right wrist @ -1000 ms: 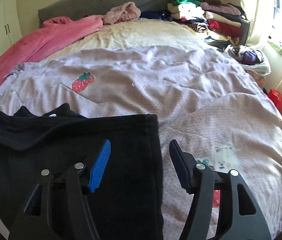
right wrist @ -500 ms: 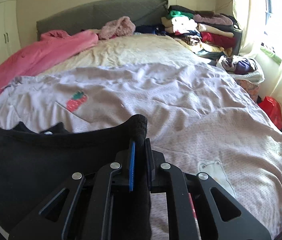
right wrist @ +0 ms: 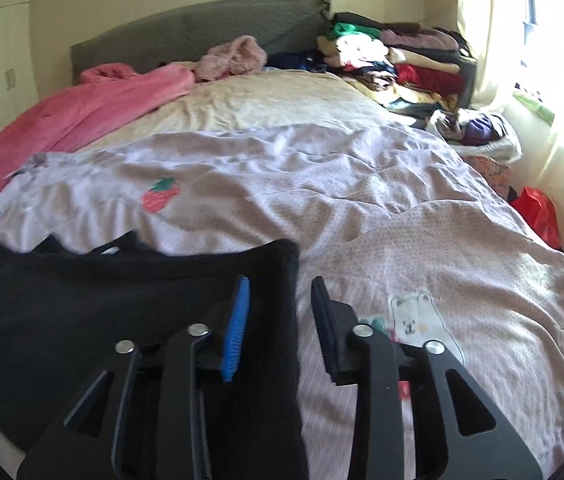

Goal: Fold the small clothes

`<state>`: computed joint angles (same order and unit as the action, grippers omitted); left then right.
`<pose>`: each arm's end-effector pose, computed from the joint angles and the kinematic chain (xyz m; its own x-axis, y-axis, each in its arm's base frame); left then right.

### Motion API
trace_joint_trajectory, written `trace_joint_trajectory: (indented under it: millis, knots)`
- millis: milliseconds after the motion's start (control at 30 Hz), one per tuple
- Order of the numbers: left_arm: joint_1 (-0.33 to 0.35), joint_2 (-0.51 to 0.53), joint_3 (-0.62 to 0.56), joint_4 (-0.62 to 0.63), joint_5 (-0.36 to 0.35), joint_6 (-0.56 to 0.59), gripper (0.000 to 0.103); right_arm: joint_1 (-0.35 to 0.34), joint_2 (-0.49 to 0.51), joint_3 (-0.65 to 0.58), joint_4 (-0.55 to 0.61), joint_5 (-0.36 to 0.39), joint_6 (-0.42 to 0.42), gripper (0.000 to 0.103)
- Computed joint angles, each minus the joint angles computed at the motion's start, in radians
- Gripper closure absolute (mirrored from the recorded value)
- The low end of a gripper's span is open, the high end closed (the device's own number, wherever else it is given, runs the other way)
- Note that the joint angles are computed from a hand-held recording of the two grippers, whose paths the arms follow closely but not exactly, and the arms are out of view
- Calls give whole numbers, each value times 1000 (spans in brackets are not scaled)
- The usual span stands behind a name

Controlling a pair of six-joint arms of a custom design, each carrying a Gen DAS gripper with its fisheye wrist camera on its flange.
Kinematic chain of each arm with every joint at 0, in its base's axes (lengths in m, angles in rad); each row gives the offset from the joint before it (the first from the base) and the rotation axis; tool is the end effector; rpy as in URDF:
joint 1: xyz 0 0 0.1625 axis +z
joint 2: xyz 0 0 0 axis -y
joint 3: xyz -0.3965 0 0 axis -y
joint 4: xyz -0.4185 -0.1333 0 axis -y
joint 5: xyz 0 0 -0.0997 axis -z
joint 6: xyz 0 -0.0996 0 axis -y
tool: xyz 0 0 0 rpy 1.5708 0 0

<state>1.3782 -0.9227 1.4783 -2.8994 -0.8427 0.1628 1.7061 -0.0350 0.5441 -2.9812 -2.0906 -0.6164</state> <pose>0.0584 -0.7431 0.2743 -0.7885 -0.1952 -0.5832 0.2684 0.7441 -0.6119 0.2033 -0.8719 -0.0031 -0.6962 -0.1361 0.7048 -0.5958 0.6572 -0.4616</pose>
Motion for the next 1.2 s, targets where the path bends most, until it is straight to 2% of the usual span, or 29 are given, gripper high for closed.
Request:
trace_joint_trajectory:
  millis: [33,167,367,500,567,633,700,767,933,1033,1067,1100,1133,1200]
  knots:
    - [-2,-2,2,0,4,0,98,4,-46,92,-35,11,-13,71]
    - [-13,-12,18,-21,21,7,98,14,-156,318,-110,59,-21,68]
    - [-33,-34,55,-66,29,27,98,28,-237,490,-119,85,-29,65]
    - [-46,-49,81,-87,23,40,97,30,-266,546,-98,104,-23,60]
    - [-51,-50,90,-76,27,44,94,30,-269,557,-85,92,-24,60]
    - [-49,-42,83,-8,56,19,89,34,-258,547,-48,26,-14,60]
    - [-39,-29,72,71,81,-29,88,30,-247,530,8,-45,26,60]
    - [-27,-17,65,108,93,-54,86,20,-253,545,12,-40,40,60]
    - [-28,-22,81,87,95,-37,86,24,-275,588,-12,-29,31,59]
    - [-25,-54,93,94,57,-59,84,34,-308,634,-30,35,23,49]
    - [-26,-67,103,75,49,-55,82,39,-315,645,-44,50,15,47]
    - [-29,-71,109,63,55,-51,71,43,-320,653,-52,58,6,46]
    - [-32,-77,116,45,68,-40,65,52,-323,657,-59,71,-6,46]
    - [-33,-87,123,21,71,-31,65,66,-325,663,-58,106,-18,40]
